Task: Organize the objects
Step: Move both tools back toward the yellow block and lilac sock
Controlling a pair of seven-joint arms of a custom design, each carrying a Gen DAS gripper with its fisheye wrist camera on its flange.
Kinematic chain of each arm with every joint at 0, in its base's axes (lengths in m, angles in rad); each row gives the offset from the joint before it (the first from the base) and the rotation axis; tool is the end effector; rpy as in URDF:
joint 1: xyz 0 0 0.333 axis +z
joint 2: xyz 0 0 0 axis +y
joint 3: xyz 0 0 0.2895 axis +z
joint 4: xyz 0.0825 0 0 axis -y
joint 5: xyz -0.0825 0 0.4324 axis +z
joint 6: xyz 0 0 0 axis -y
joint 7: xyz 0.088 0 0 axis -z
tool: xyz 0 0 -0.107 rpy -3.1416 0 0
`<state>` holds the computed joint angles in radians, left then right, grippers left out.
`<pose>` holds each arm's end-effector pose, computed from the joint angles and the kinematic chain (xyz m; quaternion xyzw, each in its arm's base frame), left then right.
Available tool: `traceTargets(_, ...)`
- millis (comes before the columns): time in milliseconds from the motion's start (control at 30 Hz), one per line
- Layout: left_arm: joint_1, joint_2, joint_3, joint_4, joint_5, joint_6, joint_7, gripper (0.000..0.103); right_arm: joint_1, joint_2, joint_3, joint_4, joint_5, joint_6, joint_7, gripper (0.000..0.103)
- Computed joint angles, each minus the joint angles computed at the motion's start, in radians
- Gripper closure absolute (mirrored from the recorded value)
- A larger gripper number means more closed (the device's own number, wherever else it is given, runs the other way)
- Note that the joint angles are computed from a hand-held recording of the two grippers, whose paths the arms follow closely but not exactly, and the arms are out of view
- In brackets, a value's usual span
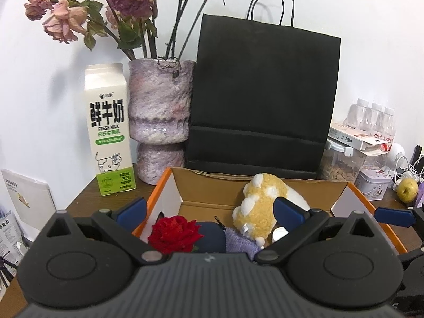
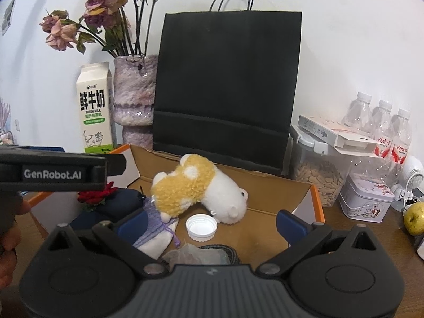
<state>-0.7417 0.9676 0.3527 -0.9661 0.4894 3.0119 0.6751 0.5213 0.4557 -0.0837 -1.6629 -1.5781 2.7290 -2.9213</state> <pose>0.7046 -0.4782 0.3848 -0.5057 0.6653 -0.4583 0.3027 0.6398 0.3478 0.3318 -0.6094 0.5983 -0.3869 0.3480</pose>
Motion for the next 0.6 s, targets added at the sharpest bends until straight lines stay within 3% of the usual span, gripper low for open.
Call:
traceTargets(133, -0.060, -0.076, 0.072, -0.135, 0.029, 0.057, -0.055, 0.000, 0.010, -0.034, 0.005, -0.040, -0.039, -0.020, 0.033, 0.000)
traceTargets(300, -0.179, -0.151, 0.209, -0.301, 0.018, 0.142, -0.102, 0.000, 0.010, -0.078, 0.031, -0.092, -0.080, -0.053, 0.059, 0.000)
traceTargets(600, -0.360, -0.261, 0.372, -0.551, -0.059, 0.214, -0.077, 0.000, 0.002, -0.147, 0.087, -0.180, -0.112, -0.092, 0.080, 0.000)
